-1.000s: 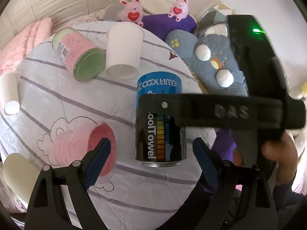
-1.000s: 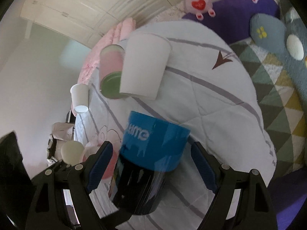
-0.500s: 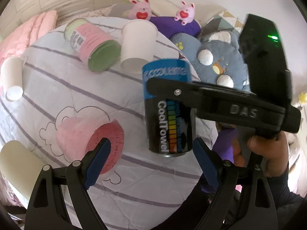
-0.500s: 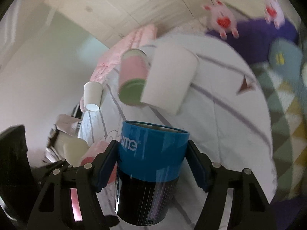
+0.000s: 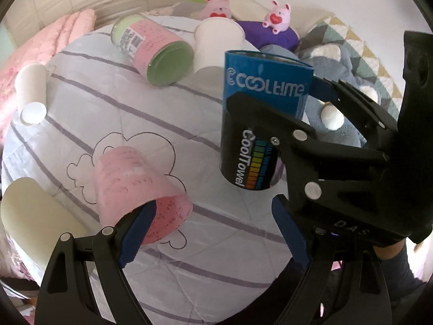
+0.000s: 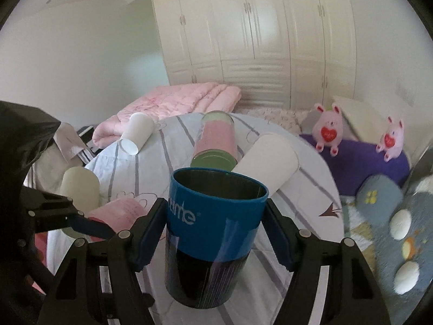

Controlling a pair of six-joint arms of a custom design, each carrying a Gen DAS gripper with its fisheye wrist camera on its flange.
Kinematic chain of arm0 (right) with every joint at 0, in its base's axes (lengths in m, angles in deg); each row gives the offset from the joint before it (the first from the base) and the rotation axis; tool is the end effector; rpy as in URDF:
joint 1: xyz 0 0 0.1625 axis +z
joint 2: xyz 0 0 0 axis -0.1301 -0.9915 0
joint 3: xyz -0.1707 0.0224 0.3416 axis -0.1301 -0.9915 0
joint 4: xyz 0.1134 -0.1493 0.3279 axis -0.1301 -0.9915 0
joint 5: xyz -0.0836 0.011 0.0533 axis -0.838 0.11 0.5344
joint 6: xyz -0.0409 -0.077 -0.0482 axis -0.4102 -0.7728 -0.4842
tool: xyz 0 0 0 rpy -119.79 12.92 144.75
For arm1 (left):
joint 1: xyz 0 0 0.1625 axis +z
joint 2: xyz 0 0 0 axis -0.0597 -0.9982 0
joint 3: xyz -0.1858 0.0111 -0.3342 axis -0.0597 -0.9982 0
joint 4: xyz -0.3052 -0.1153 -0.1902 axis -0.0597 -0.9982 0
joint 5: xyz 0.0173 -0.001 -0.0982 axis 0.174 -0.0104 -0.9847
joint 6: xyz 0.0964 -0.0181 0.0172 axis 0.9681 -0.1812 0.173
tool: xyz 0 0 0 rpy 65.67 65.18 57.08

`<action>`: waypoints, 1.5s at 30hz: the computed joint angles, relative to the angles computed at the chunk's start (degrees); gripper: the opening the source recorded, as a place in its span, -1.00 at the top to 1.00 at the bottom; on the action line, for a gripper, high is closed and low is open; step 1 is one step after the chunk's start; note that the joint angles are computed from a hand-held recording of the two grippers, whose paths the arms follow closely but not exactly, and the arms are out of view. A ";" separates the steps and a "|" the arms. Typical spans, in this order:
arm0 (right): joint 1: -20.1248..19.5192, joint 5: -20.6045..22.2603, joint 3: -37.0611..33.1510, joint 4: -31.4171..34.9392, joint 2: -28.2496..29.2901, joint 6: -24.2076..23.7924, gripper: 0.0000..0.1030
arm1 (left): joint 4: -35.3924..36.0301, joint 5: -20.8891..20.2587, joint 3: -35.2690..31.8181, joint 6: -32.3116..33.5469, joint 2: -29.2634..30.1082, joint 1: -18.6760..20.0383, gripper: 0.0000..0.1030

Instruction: Flip cup upright

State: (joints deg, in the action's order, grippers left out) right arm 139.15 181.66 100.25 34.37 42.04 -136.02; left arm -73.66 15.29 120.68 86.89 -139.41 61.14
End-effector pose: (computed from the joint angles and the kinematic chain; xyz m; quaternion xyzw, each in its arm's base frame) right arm 0.4444 -0.4241 0.0196 0.1151 -0.8425 0.4302 0.3031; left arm -0.1254 -0.5191 0.3484 0.4314 0.8788 0.0417 0.1999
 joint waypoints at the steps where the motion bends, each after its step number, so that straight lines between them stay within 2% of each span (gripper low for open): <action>1: 0.17 0.06 0.36 -0.32 -0.08 -0.20 -0.38 | -0.02 0.12 0.32 -0.06 -0.23 -0.10 -0.73; 4: 0.57 0.43 1.82 -1.04 -0.71 0.15 -0.38 | -0.68 0.32 0.88 -0.50 -0.53 -0.03 -0.73; 9: 0.87 -0.46 2.08 -0.95 -0.49 0.52 -0.38 | -3.02 3.04 2.91 -0.38 -1.54 -0.26 -0.73; 16: 1.31 -1.35 3.41 -0.61 -0.97 1.76 -0.38 | -3.45 3.71 4.38 -0.45 -2.66 -0.53 -0.73; 23: 1.84 -3.30 3.08 1.57 -1.04 5.13 -0.44 | -4.68 3.83 5.51 0.00 -4.23 -1.15 -0.73; 26: 2.31 -2.94 3.71 0.71 -1.47 5.35 -0.55 | -6.29 3.90 6.28 0.65 -5.15 -1.30 -0.73; 36: 3.94 -1.01 0.88 3.81 -0.17 7.61 -0.56 | -8.18 3.16 6.79 1.17 -7.32 -1.45 -0.73; 40: 4.83 1.49 -3.00 8.64 1.93 11.17 -0.57 | -8.33 2.28 6.77 1.17 -8.71 -1.58 -0.79; 45: 6.73 3.56 -6.85 12.54 3.39 13.46 -0.61 | -9.42 2.12 7.67 1.40 -11.19 -2.28 -0.82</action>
State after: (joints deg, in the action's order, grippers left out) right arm 145.89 185.22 93.40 46.91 45.44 -122.56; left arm -83.07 17.41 128.36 88.29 -150.60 58.86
